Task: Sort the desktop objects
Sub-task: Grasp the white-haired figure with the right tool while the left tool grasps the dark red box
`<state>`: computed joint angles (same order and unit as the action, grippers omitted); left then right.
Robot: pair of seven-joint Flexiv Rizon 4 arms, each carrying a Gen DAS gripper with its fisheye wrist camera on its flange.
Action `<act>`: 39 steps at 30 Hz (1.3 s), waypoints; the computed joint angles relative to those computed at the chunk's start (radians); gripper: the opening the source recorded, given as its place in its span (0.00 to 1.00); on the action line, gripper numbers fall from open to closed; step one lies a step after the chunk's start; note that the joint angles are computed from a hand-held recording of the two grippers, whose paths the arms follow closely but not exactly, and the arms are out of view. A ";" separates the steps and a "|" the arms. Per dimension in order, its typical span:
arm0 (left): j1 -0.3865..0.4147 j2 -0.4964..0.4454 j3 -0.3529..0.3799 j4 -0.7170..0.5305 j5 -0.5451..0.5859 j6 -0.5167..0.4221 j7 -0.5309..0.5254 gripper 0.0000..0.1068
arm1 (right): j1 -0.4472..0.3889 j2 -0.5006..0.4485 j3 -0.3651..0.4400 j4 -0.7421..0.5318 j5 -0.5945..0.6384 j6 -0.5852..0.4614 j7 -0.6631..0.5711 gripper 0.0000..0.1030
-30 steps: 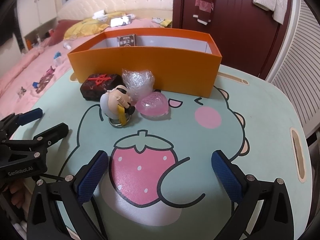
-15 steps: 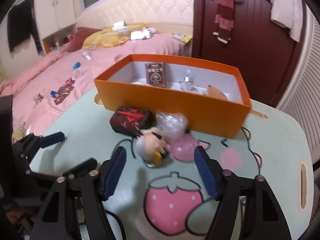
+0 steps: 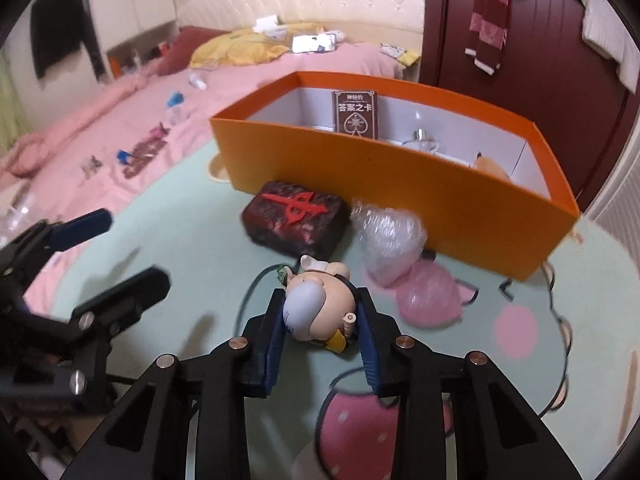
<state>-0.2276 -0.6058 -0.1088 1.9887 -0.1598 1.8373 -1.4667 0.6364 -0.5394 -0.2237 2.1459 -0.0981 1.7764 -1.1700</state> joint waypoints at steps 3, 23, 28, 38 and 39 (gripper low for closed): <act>0.039 0.009 -0.041 -0.009 0.016 -0.024 0.010 0.87 | -0.055 0.028 0.065 0.032 0.021 0.054 0.004 0.31; -0.157 -0.149 0.123 -0.397 0.015 -0.391 0.019 0.85 | -0.003 0.110 -0.016 0.148 0.312 0.177 -0.035 0.31; -0.131 -0.171 0.091 -0.429 0.030 -0.453 0.017 0.60 | -0.061 0.107 0.039 0.144 0.301 0.187 -0.039 0.31; -0.103 -0.080 0.076 -0.268 0.043 -0.343 0.014 0.60 | -0.051 0.088 0.030 0.124 0.274 0.154 -0.029 0.31; -0.092 -0.071 0.066 -0.252 0.037 -0.340 0.013 0.60 | -0.041 0.089 0.022 0.125 0.274 0.153 -0.032 0.31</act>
<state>-0.3197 -0.6766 -0.0426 1.7371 -0.1225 1.4969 -1.4540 0.5952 -0.4503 -0.2017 2.2707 0.1755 1.9299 -1.2016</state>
